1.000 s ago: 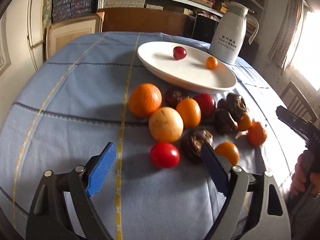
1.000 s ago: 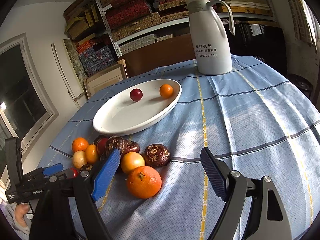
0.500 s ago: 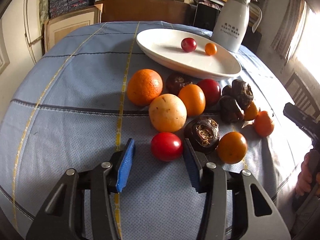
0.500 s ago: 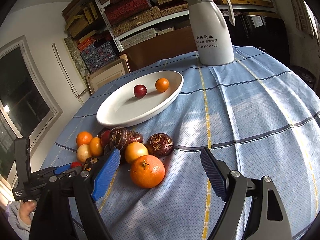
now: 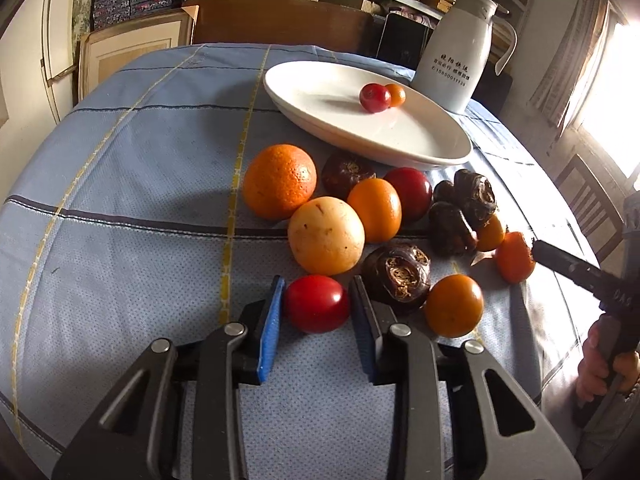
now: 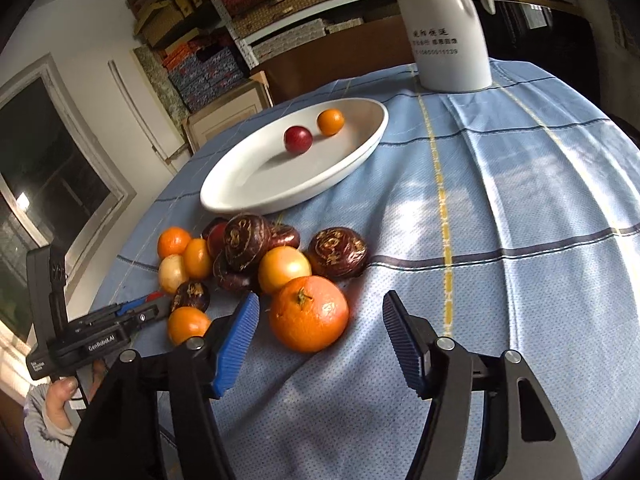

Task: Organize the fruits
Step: 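Grasp the red cherry tomato with the left tool while the right tool grasps a large orange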

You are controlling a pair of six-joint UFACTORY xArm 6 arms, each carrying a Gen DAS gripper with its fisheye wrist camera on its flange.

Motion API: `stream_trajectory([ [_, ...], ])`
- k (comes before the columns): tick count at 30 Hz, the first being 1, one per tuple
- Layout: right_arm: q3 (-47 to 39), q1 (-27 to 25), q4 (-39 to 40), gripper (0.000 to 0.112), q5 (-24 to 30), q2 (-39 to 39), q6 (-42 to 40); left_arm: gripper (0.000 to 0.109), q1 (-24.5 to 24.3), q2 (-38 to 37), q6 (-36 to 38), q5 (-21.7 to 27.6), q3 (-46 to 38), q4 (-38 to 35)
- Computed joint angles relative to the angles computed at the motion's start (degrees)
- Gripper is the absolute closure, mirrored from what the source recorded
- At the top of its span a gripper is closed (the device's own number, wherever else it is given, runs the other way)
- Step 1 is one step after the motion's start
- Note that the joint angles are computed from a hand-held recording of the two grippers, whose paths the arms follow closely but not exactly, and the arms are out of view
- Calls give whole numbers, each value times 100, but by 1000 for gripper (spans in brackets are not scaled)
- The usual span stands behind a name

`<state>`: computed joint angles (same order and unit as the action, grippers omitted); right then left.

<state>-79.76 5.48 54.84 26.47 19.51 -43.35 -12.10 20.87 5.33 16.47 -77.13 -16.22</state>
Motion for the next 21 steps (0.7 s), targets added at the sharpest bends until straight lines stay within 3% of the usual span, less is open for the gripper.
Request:
stream_trajectory([
  [3,-246,15,-786,49,252,220,627,77,-11,23,2,17,-33,45],
  [6,-226,42,-729,67,255,219,512,77,-32,48,50,36,-76,17],
  [8,-204,27,-627,67,260,205,440,77,-46,58,296,55,-100,-242],
  [12,-102,-39,48,68,251,84,-73,77,-67,-19,653,-104,7,-689],
  [17,111,-89,905,68,27,-126,-642,77,-164,-294,1104,-761,378,-1282],
  [21,-65,-121,1217,68,-148,-113,-872,77,-140,-191,863,-670,43,-907],
])
